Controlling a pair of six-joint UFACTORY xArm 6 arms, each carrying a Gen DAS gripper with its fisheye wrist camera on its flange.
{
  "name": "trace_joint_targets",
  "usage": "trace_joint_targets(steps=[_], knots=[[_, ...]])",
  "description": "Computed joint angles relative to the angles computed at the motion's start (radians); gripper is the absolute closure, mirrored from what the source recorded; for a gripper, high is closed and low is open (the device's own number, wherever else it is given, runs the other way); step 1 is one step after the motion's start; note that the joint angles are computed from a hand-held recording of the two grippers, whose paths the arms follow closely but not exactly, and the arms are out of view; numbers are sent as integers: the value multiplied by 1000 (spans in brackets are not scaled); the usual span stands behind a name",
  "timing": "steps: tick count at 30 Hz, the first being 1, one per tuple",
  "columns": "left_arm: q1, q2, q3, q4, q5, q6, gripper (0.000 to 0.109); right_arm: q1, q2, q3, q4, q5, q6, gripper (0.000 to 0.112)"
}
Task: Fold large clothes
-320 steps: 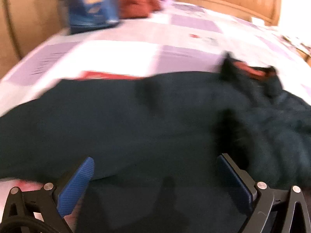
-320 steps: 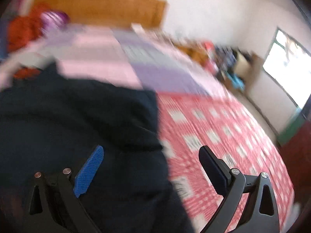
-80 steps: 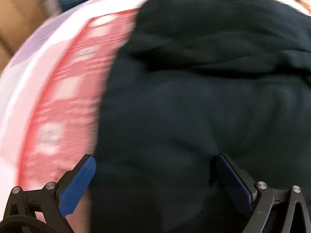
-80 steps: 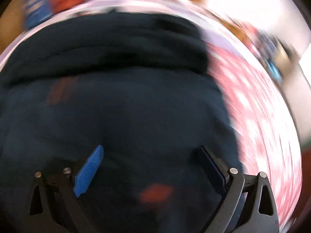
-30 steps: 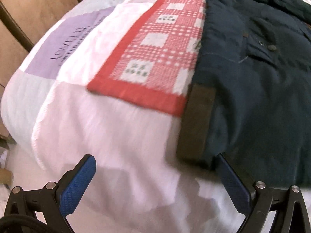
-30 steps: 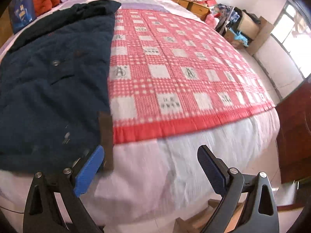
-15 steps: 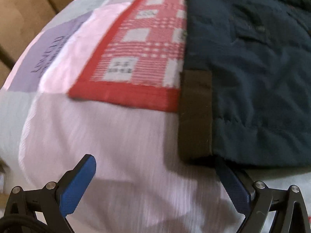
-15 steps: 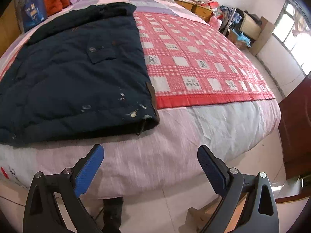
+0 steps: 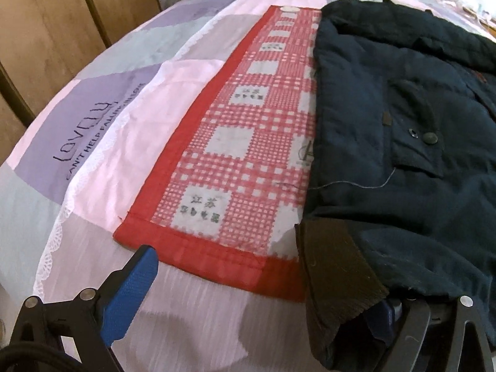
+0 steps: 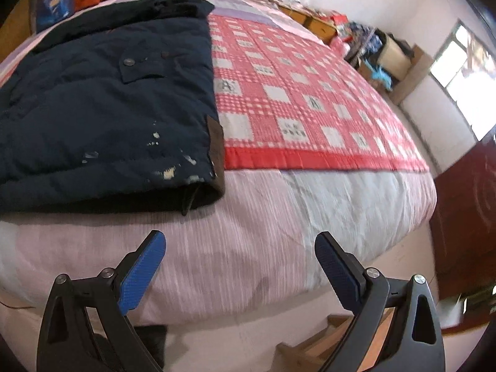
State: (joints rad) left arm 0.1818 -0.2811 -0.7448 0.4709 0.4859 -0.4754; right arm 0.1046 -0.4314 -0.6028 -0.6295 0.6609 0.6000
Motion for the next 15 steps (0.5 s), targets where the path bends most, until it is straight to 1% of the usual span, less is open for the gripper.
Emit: trace_joint_targets(steps=[2, 4, 5, 6, 7, 8, 9, 10, 11, 12, 13, 14, 15], knots=[[-5, 9, -5, 17, 6, -17, 10, -12, 50, -20, -26, -39, 6, 14], [-11, 9, -2, 24, 14, -24, 10, -22, 95, -44, -82, -59, 36, 14], [-11, 10, -2, 24, 13, -23, 10, -28, 117, -58, -122, -66, 67, 14], [-9, 11, -2, 22, 12, -19, 10, -52, 150, -91, -204, -84, 140, 14], [-8, 12, -2, 20, 9, -15, 10, -66, 158, -105, -258, -85, 192, 14], [-4, 13, 1, 18, -1, -8, 10, -67, 159, -104, -270, -87, 204, 14], [-1, 13, 6, 8, -11, 7, 10, -108, 167, -113, -269, -122, 240, 14], [-1, 12, 11, -1, -19, 19, 10, -109, 167, -113, -262, -122, 235, 14], [-2, 12, 15, -8, -22, 28, 10, -130, 177, -112, -212, -153, 226, 14], [-5, 12, 22, -21, -27, 37, 11, -129, 189, -118, -187, -145, 220, 14], [-7, 13, 26, -47, -32, 58, 13, -121, 203, -124, -172, -138, 213, 18], [-10, 14, 35, -88, -41, 93, 15, -112, 221, -123, -142, -172, 168, 22], [-17, 15, 45, -130, -52, 133, 18, -112, 221, -123, -134, -171, 159, 33]])
